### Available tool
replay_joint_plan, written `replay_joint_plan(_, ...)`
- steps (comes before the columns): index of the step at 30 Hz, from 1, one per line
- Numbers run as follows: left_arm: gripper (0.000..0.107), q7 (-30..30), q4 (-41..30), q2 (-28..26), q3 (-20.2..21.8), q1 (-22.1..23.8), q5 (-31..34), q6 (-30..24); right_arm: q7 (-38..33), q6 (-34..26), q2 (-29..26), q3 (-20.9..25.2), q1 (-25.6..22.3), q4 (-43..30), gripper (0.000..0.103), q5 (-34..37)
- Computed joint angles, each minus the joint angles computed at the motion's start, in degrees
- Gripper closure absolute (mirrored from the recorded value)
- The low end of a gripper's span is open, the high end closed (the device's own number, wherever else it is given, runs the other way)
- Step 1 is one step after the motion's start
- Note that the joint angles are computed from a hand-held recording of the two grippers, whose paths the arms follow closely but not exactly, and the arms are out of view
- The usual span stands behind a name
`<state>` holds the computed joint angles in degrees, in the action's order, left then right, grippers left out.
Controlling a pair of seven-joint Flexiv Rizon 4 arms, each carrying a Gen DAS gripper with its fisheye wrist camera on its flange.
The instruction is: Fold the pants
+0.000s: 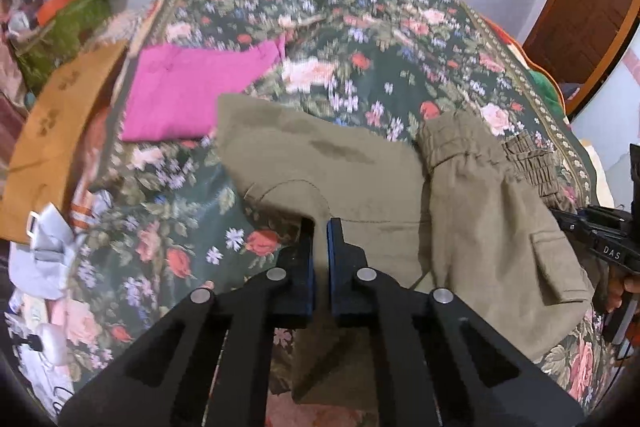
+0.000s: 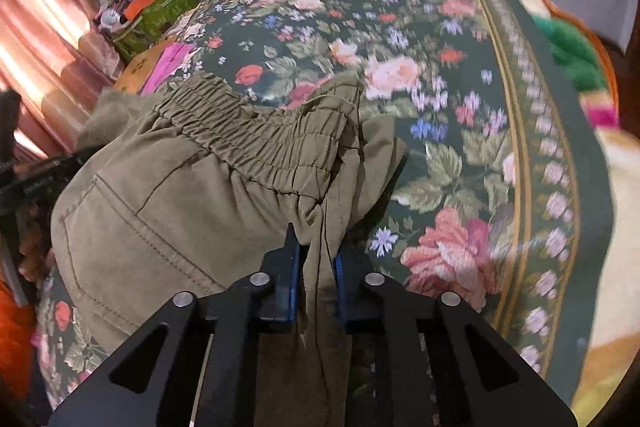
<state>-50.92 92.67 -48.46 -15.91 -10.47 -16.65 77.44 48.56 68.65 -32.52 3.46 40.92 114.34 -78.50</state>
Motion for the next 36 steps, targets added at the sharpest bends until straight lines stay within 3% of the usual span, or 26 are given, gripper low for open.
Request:
replay_joint_plan(3, 0.103, 1.0, 1.9, 1.3, -2.4, 1.6, -0.3, 2.9, -5.4, -3.1, 0.8, 0.8, 0.6, -0.5, 0.093, 3.5)
replay_joint_plan(10, 0.104, 2.8, 3.5, 3.7, -6.1, 4.4, -0.8, 6.7, -11.9, -9.5, 4.2, 0.9, 1.5, -2.5, 0.094, 4.6)
replay_joint_plan(18, 0.104, 3.4, 1.1, 4.6, -9.4, 7.4, -0.6, 11.4, -20.7, -15.2, 4.3, 0.4, 1.5, -9.3, 0.094, 4.7)
replay_joint_plan(27, 0.104, -1.0, -13.6, -1.1, -1.2, 2.5, -1.4, 7.1, -28.0, -15.7, -1.3, -2.9, 1.2, -20.5, 0.094, 5.0)
replay_joint_plan(36, 0.104, -10.1, -36.7, -13.4, 10.3, -3.1, -0.2, -2.5, -40.3, -12.8, -11.7, -7.2, 1.7, -34.4, 0.094, 14.6)
